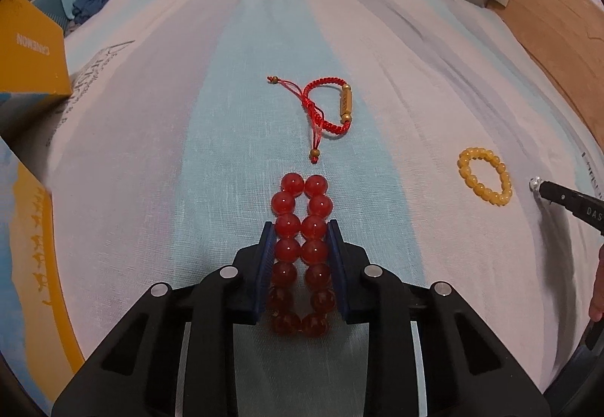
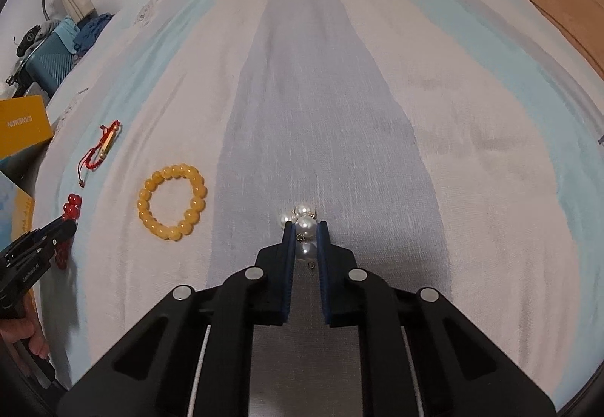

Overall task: Organize jewelry
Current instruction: 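Grasp the pearl earrings with the right tool while the left tool grasps the red bead bracelet, then open the left tool and release the red bead bracelet onto the bed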

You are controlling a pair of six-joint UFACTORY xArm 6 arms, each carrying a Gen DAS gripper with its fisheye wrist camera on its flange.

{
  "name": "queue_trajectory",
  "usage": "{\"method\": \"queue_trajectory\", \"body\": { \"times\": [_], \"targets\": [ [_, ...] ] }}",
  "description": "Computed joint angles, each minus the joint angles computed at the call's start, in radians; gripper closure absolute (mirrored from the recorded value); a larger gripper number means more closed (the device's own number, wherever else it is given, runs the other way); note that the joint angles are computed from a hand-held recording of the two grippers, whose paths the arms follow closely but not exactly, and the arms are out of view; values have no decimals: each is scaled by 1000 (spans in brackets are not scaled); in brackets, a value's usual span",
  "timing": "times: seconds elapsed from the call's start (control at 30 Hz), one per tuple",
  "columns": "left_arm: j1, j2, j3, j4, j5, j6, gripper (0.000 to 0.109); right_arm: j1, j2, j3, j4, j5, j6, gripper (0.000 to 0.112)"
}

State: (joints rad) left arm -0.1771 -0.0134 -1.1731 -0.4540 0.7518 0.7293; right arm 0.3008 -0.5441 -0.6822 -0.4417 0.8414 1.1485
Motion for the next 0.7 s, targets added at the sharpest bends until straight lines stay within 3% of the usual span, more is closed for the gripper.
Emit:
{"method": "queue_trajectory", "body": {
  "times": [0.43,0.47,0.5,0.7],
  "targets": [
    [0,-14,2,-15,9,2,83,-1,-14,3,-30,-23,25,102],
    [0,-17,3,-19,9,6,86,-2,-14,3,-30,-25,26,102],
    [1,-20,1,-24,18,14,105,-4,-12,2,-30,-29,26,102],
    [-4,-29,5,-1,27,8,108,-5,-22,12,-19,-38,18,102]
  ]
}}
